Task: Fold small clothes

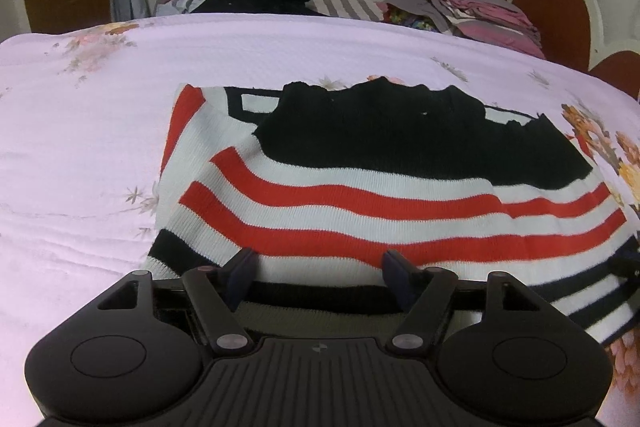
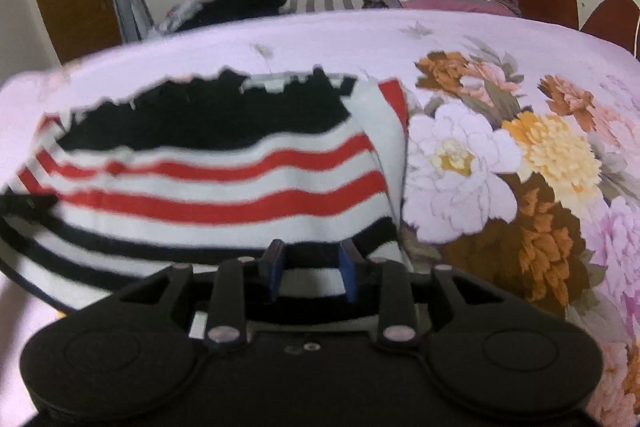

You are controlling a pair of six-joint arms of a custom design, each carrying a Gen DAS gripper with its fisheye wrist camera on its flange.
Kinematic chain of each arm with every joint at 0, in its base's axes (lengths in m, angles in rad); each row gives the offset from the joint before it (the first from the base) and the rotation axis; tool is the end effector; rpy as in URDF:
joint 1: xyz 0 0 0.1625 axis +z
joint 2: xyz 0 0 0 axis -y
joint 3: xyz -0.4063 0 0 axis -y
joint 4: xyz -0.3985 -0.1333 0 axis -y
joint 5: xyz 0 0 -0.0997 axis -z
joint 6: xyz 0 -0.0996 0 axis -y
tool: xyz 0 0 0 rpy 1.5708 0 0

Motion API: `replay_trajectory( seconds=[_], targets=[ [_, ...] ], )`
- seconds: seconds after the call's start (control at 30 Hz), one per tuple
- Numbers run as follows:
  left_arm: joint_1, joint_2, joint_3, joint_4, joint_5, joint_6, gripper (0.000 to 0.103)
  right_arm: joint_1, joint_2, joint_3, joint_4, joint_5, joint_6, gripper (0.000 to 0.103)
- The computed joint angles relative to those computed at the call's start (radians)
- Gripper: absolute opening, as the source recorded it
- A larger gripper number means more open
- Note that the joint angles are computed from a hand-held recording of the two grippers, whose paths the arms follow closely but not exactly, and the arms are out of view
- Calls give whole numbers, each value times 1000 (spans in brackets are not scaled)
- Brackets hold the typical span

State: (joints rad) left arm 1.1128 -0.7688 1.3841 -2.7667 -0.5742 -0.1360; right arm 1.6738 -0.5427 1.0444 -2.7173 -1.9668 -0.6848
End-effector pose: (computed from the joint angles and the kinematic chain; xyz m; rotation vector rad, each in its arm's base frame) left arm -0.1284 -0.7511 0.2244 -0.0003 2.1936 -0.9633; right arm 0.1799 -0.8181 0.1672 0.8076 -2.3813 0.6585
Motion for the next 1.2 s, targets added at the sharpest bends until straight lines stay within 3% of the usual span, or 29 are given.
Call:
replay_trajectory(
  seconds=[0.1,0.2,0.57,0.67,0.73,1.03,1.2],
  targets=[
    [3,-28,30,-5,-27,14,70,12,-7,4,-5,-20,50,29],
    [-6,-59,66,-24,-41,-3,70,19,-42,47,-3,21,119,32],
    [9,-118,178,-123,-121,63,70,100,51,18,49,98,93,30],
    [11,-129,192,-133,-134,76,70,110,82,2,53,45,84,30],
    [7,-137,194,-111,-133,54,70,112,92,1,63,10,91,30],
    [-5,-200,210,34,-160,-109,70,117,47,65,29,12,116,38],
    [-17,-214,222,62,-140,-123,84,124,45,58,32,16,103,45]
  ],
)
